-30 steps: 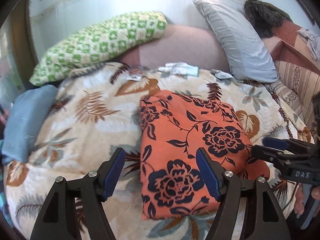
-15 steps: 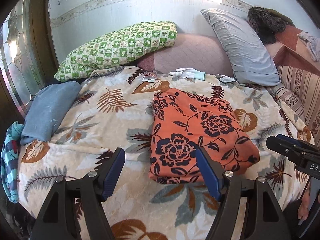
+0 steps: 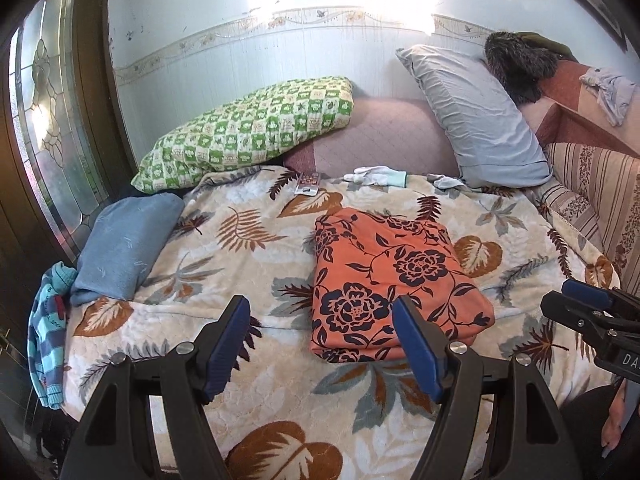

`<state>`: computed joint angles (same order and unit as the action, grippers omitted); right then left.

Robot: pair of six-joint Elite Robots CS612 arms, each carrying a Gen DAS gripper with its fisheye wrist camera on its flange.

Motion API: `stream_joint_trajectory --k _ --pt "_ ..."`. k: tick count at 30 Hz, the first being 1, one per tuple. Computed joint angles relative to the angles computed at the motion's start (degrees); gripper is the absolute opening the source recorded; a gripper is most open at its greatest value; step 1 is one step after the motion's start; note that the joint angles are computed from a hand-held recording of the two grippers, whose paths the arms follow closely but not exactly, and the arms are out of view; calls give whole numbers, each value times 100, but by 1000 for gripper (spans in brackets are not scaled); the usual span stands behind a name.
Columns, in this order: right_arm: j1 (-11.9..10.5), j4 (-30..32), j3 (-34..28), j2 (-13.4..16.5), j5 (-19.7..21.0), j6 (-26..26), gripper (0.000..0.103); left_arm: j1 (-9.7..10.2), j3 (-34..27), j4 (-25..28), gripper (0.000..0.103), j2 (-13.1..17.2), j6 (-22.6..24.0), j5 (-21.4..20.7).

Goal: Fold small clothes

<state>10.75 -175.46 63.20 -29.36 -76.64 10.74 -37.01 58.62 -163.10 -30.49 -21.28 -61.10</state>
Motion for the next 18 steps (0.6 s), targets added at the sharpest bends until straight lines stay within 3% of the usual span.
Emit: stream_joint_trajectory --k 3,5,6,18 --pt "21 -201 167 -121 -37 -77 69 -51 123 -102 75 -90 36 150" --pt "29 -320 255 -188 -28 -112 69 -79 190 -167 87 -139 35 257" --pt "37 -392 307 -225 -14 -130 69 -93 222 -226 88 -157 48 340" --pt "104 -640 554 -389 -73 -339 69 -175 575 -209 89 -386 -104 921"
